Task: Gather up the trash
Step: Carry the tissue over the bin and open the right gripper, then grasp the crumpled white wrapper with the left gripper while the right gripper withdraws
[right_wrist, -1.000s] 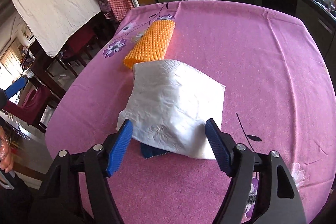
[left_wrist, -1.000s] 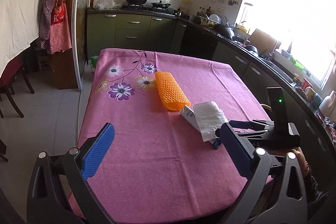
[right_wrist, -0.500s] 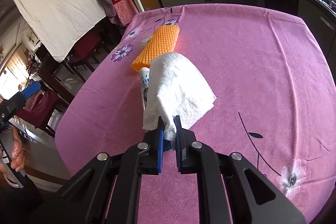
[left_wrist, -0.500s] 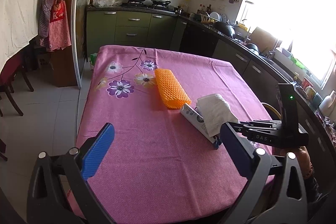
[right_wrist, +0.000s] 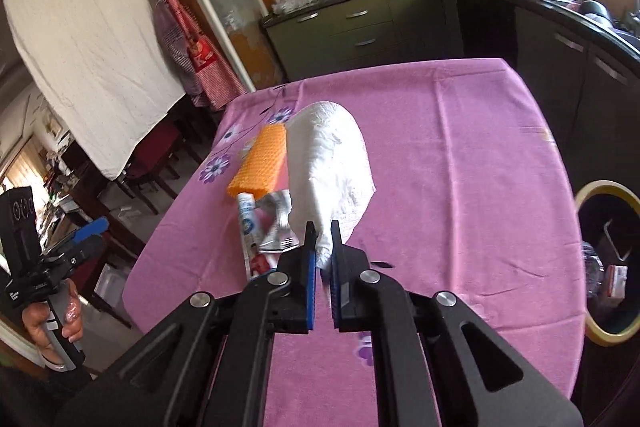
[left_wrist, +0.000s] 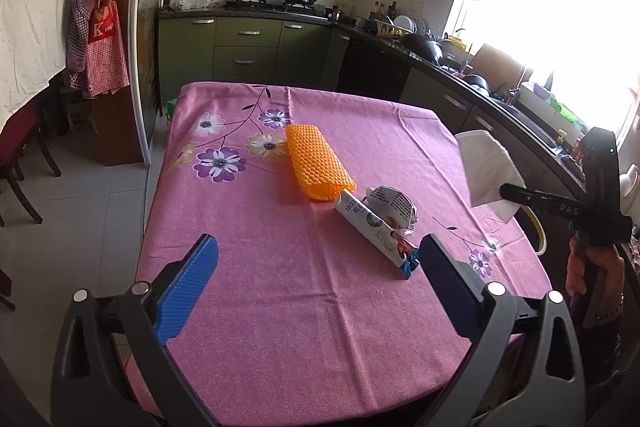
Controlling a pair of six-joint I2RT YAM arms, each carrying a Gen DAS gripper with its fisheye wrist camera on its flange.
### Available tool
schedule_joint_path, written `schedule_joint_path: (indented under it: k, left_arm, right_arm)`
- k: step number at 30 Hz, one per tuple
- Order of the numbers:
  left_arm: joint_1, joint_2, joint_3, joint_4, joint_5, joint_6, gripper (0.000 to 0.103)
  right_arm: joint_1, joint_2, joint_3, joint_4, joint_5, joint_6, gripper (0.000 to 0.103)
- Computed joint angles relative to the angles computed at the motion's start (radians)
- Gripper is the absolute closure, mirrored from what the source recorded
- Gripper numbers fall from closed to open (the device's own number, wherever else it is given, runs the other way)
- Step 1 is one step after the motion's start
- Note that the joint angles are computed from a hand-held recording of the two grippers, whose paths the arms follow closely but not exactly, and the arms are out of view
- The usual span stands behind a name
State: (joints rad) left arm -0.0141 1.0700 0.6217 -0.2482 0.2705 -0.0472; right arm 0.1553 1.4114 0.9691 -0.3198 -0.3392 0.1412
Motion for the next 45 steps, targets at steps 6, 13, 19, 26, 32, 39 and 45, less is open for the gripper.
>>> schedule_joint_path:
  k: [6, 13, 19, 26, 32, 39, 45]
  left_arm:
    - [-0.04, 0.012, 0.012, 0.001, -0.026, -0.007, 0.007]
    - [-0.142, 0.054, 0.046, -0.001, -0.098, -0.031, 0.007]
    - [-0.241, 0.116, 0.1, -0.006, -0.16, -0.045, 0.007]
    - [-0.331, 0.212, 0.151, 0.007, -0.209, -0.042, 0.007]
    - [-0.38, 0.349, 0.218, 0.028, -0.233, -0.04, 0.007]
    - [-0.434, 0.544, 0.377, 0.028, -0.281, -0.02, 0.007]
    - [-0.421, 0.714, 0.553, -0.015, -0.234, 0.065, 0.007]
  right_arm:
    - [-0.316, -0.003, 0.008, -0.061, 0.028, -0.085, 0.096]
    - [-0.605, 0.214, 0.099, -0.053, 0.065, -0.188, 0.096]
    - [-0.693, 0.385, 0.179, -0.015, 0.121, -0.223, 0.092]
    - [-0.724, 0.408, 0.139, 0.068, 0.157, -0.183, 0.041]
    - [-0.714, 0.268, 0.016, 0.102, 0.093, -0.182, 0.038]
    - [-0.668, 0.152, -0.022, 0.084, 0.039, -0.191, 0.037]
    - [-0.628, 0.102, -0.043, 0.077, 0.024, -0.201, 0.033]
